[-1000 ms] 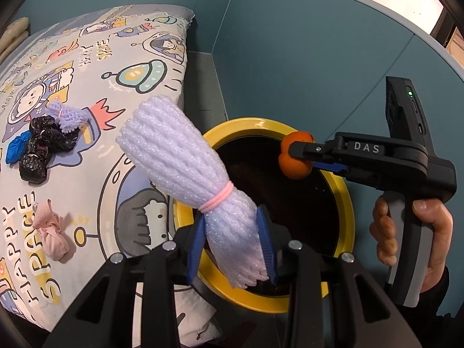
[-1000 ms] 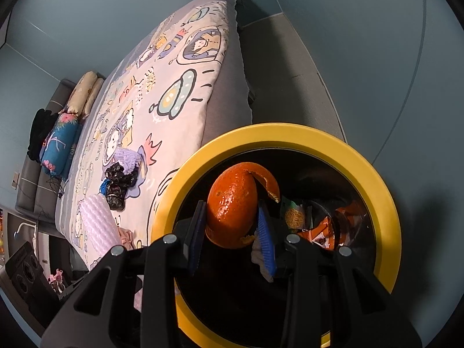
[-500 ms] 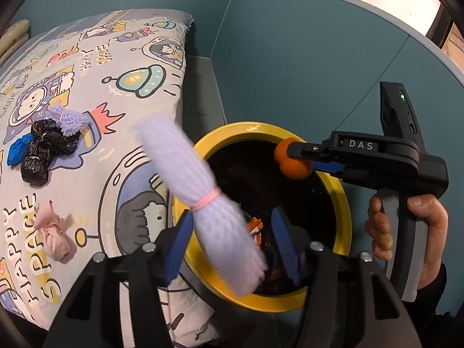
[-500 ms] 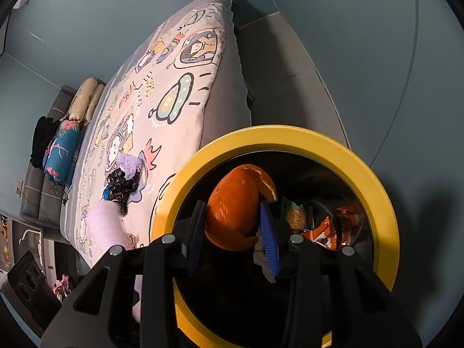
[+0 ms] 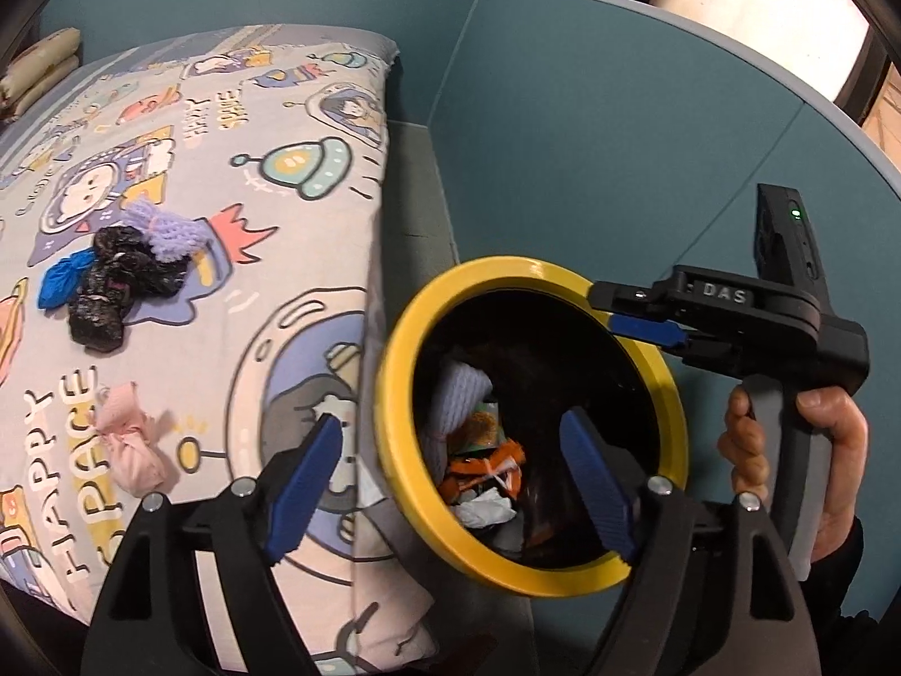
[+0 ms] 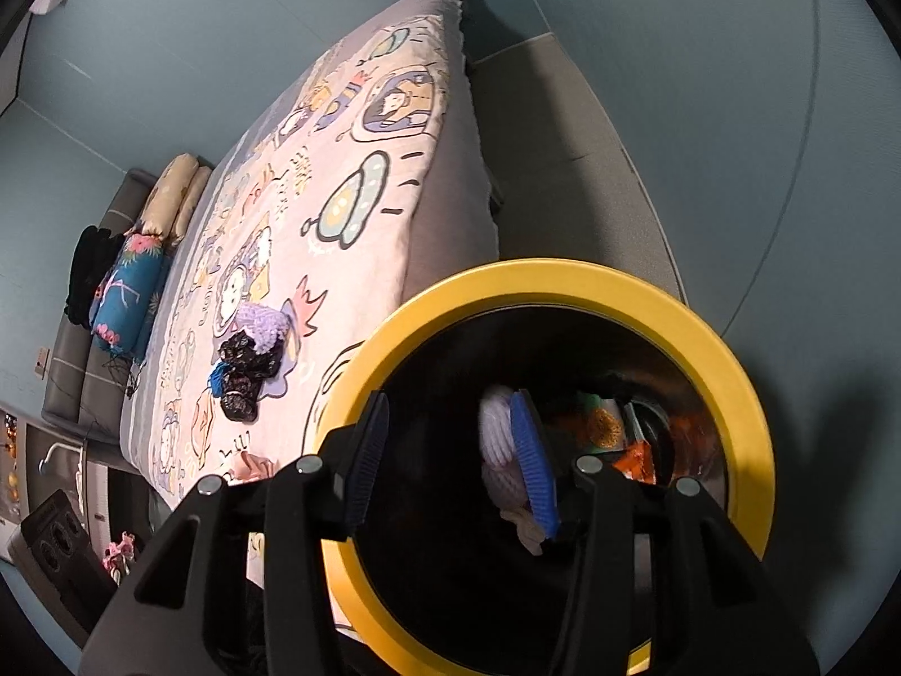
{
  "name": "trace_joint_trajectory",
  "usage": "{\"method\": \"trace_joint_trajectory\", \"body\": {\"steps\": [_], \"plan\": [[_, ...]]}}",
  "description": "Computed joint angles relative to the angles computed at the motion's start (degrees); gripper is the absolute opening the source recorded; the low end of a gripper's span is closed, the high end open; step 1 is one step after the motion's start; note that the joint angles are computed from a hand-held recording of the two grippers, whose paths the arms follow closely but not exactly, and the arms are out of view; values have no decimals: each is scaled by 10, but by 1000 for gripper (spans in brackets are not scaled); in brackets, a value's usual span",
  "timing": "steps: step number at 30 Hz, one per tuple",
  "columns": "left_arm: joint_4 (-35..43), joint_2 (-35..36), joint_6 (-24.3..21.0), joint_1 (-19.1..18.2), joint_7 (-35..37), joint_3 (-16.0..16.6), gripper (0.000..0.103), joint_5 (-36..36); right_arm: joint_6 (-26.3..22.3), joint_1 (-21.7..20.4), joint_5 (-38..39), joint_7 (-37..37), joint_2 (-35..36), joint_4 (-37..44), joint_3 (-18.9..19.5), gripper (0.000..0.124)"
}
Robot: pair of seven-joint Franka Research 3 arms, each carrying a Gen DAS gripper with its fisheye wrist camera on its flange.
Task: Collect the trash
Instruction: 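Open both tools to drop foam net and tangerine into the bin, then grasp pink cloth bundle with left tool while right tool grasps lavender foam net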
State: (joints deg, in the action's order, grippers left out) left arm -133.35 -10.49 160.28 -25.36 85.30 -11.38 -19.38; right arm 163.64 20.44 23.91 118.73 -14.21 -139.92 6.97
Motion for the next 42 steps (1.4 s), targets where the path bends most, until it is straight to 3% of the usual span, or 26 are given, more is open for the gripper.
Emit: {"method": "trace_joint_trajectory", "body": {"steps": [11,23,31,42], "plan": [[-32,-31,-4,31,-53,12,81,48,-15,15,-24,-30,60,83,9,49],[-79,-69,-9,80,-118,45,81,97,-81,46,-73,-78,191,259,19,50],[-106,-81,-25,109,-140,59,81,119,-151,69,-92,-105,295,401,18,50],[-123,-69,-25,111,-132,80,81,80,-276,116,-155,-115,449,637,-1,50]]}}
